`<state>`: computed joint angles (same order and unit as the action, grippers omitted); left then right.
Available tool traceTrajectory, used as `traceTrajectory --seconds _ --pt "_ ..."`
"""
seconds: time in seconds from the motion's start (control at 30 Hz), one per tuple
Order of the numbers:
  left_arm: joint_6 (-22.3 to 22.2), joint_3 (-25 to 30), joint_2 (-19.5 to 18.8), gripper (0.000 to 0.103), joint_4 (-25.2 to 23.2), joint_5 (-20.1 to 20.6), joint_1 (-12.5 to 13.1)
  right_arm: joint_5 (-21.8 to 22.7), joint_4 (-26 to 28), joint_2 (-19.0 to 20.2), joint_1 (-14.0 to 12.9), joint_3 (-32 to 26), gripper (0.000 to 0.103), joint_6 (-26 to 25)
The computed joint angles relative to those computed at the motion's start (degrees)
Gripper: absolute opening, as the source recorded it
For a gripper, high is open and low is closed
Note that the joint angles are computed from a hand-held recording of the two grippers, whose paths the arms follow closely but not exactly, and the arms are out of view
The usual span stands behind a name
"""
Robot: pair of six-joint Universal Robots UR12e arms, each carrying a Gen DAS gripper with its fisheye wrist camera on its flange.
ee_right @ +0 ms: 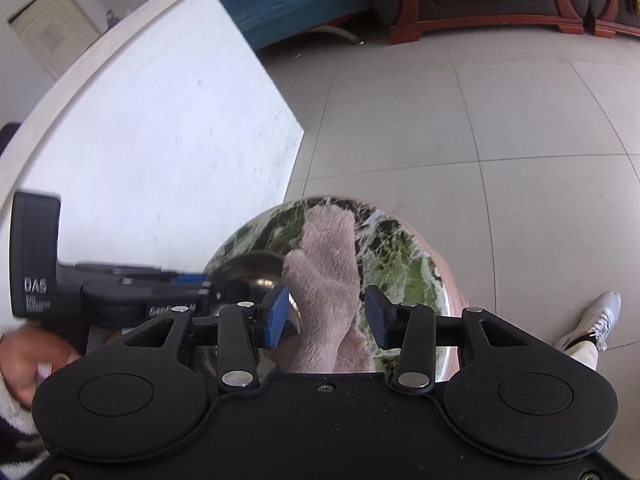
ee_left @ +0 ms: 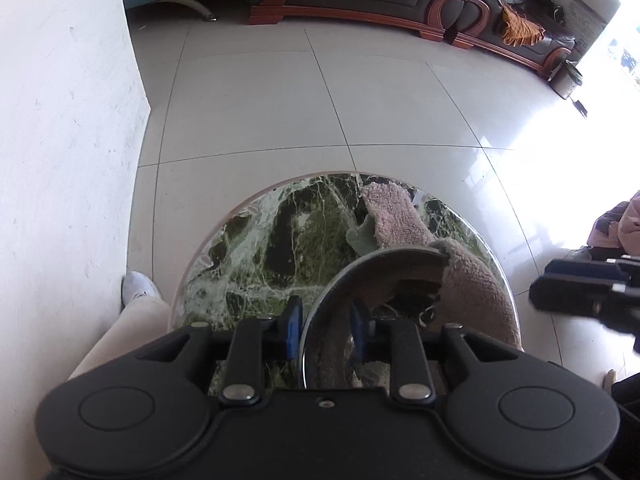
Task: Clean bowl
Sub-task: 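Wipe the pink towel across the bowl's outer wall with the right gripper while the left holds the rim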
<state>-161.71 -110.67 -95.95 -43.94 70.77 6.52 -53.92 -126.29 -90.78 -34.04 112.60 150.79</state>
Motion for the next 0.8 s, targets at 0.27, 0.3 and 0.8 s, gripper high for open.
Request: traceTrajectory --seconds 0.27,0.3,0.8 --pt "4.12 -5.26 11.62 0.020 -11.09 -0.50 3.59 -1.15 -3.63 3.48 0.81 -2.04 0.041 7.35" --pt "3.50 -5.77 12.78 0.020 -12.09 -0.21 2.80 -1.61 -4.45 4.20 1.19 -2.54 0.041 7.84" --pt "-3.44 -3.66 15.56 0.021 -11.53 -0.04 -4.35 2.08 1.18 2.45 -0.26 -1.00 0.052 2.48"
